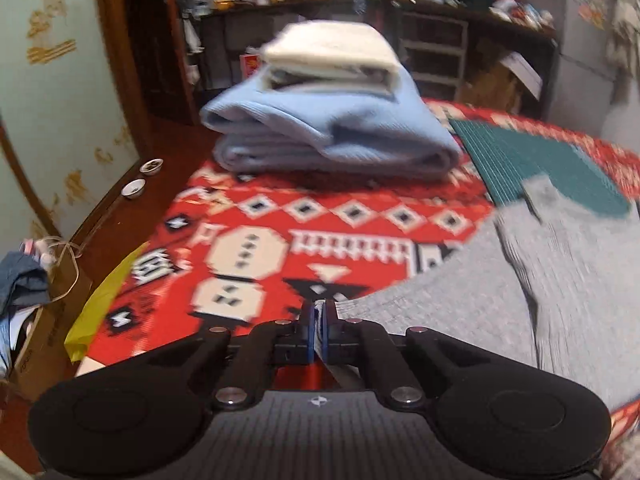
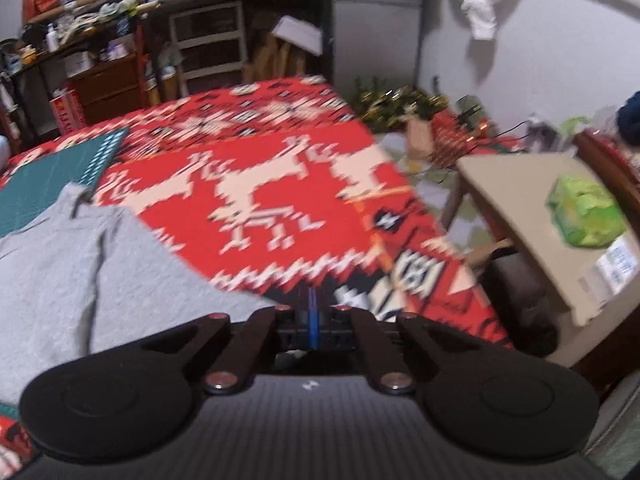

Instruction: Fold clothes

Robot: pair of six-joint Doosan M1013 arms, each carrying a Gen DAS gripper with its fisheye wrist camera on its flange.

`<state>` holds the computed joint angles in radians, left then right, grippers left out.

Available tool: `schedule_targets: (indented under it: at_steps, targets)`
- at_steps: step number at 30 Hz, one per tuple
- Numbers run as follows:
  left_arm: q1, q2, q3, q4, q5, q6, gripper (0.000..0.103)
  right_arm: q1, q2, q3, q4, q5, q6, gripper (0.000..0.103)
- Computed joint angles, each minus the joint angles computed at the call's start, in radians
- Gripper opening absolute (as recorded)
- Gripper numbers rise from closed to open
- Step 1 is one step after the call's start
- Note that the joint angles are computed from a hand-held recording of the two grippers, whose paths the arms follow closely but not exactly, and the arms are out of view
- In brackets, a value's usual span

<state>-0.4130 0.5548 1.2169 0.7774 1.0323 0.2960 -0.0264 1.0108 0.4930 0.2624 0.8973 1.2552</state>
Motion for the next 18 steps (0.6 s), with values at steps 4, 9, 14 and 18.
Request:
schedule_targets:
  at_steps: [4,9,14,18]
  targets:
    - [0.007,0.003,-0.006,-0.043,-0.004,0.042,0.004,-0.019,0.031,-0.068,0.061,0.057,0.022,0.0]
    - [0.006,0.009,-0.01,-0.054,-0.001,0.027,0.004,-0.029,0.028,-0.048,0.172,0.056,-0.033,0.037]
    - [0.006,0.004,-0.006,-0.052,-0.004,0.038,0.004,-0.022,0.041,-0.062,0.182,0.094,-0.058,0.021]
    - [0.004,-0.002,-0.002,-0.033,0.002,0.03,0.004,-0.003,0.003,0.016,0.116,0.013,-0.103,0.001]
